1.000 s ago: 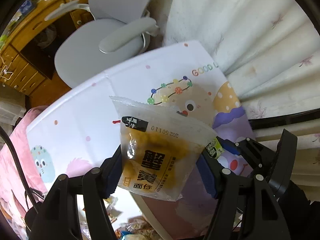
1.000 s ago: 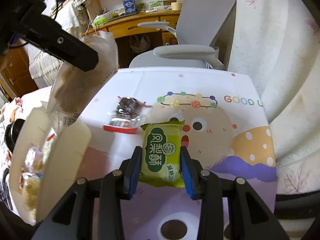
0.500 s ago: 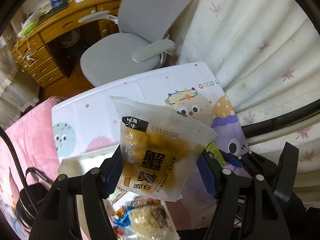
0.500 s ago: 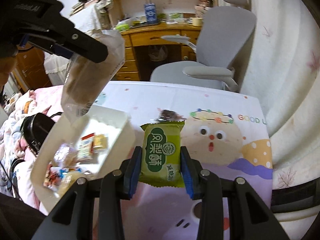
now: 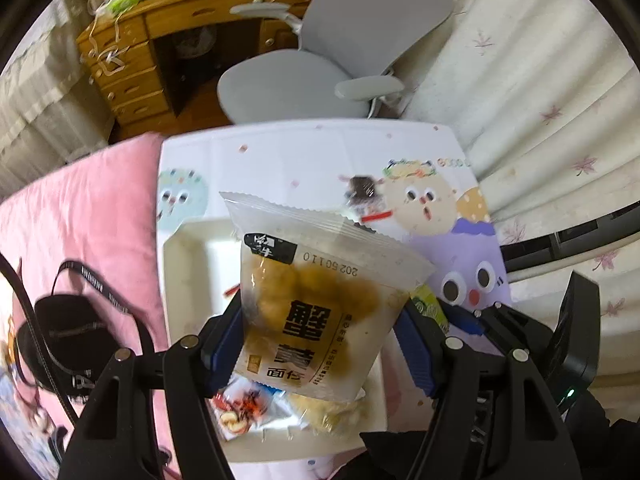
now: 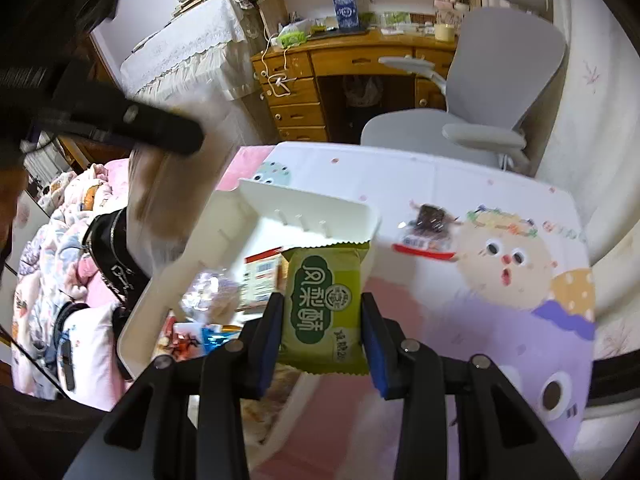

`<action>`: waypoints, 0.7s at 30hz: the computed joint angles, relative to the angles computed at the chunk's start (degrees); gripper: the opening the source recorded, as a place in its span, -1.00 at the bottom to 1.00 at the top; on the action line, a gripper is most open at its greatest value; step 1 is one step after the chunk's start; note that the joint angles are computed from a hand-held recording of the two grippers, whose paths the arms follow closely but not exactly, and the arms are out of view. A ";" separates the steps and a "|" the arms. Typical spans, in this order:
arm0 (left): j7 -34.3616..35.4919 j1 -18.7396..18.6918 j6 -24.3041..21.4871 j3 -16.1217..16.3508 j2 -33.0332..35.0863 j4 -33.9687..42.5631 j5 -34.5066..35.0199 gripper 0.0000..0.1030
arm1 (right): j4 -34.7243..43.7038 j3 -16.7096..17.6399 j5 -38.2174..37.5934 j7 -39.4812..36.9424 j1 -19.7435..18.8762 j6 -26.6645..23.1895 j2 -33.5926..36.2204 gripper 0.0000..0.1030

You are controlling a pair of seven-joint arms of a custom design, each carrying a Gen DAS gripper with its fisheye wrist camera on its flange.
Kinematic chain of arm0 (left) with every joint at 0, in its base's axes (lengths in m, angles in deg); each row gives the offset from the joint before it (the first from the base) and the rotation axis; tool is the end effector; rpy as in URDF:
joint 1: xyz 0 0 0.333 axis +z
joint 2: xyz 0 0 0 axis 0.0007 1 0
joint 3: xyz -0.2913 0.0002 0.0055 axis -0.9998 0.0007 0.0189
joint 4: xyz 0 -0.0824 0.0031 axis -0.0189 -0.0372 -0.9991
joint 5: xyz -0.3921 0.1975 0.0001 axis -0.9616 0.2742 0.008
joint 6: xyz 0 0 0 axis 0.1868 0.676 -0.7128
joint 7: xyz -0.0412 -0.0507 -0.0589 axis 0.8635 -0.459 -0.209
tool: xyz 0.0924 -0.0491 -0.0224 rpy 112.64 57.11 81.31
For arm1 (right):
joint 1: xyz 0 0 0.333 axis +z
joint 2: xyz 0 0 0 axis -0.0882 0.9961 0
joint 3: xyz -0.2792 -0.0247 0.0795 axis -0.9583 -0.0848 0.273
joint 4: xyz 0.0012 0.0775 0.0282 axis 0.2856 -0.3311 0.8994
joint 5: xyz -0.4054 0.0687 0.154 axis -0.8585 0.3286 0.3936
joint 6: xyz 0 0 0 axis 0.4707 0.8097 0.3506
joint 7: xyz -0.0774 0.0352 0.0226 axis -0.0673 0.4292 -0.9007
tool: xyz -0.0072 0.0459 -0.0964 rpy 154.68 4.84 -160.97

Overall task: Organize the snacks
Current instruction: 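Open left tool over the tray while right tool releases the green packet inside, then move open left tool to the chocolate bar in red-trimmed wrapper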

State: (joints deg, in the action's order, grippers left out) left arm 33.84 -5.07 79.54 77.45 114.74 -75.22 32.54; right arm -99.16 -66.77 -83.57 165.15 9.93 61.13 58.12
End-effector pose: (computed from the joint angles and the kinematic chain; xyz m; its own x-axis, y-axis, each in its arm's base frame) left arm 0.7047 -0.1855 0.5986 -0.5921 -0.7725 0.2296 -0.7985 0.5238 -0.2968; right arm 0.5397 0.1712 0.5352 -0.0801 -0.9792 -0.1864 -0.8358 0.1679 -0.5227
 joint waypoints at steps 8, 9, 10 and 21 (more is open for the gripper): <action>-0.77 0.97 -0.22 1.88 -3.44 -7.44 3.50 0.52 | 2.64 1.33 0.85 3.98 1.02 0.24 2.79 -0.26; -1.35 0.88 0.13 2.09 -3.83 -8.28 4.20 0.56 | 3.18 1.67 0.03 4.99 0.97 -0.24 3.24 -0.24; -0.76 1.16 0.75 2.00 -4.50 -9.40 4.02 0.56 | 3.58 1.77 -0.36 5.62 0.98 -0.84 3.50 -0.12; 2.40 2.35 3.99 1.07 -6.61 -11.64 -0.94 0.56 | 3.43 1.92 -1.94 12.48 0.94 -2.43 3.17 0.18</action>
State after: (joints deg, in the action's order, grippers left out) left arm 36.24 -2.72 83.52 78.52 108.14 -86.86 31.61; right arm -95.73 -64.85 -85.50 177.64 10.87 58.70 61.29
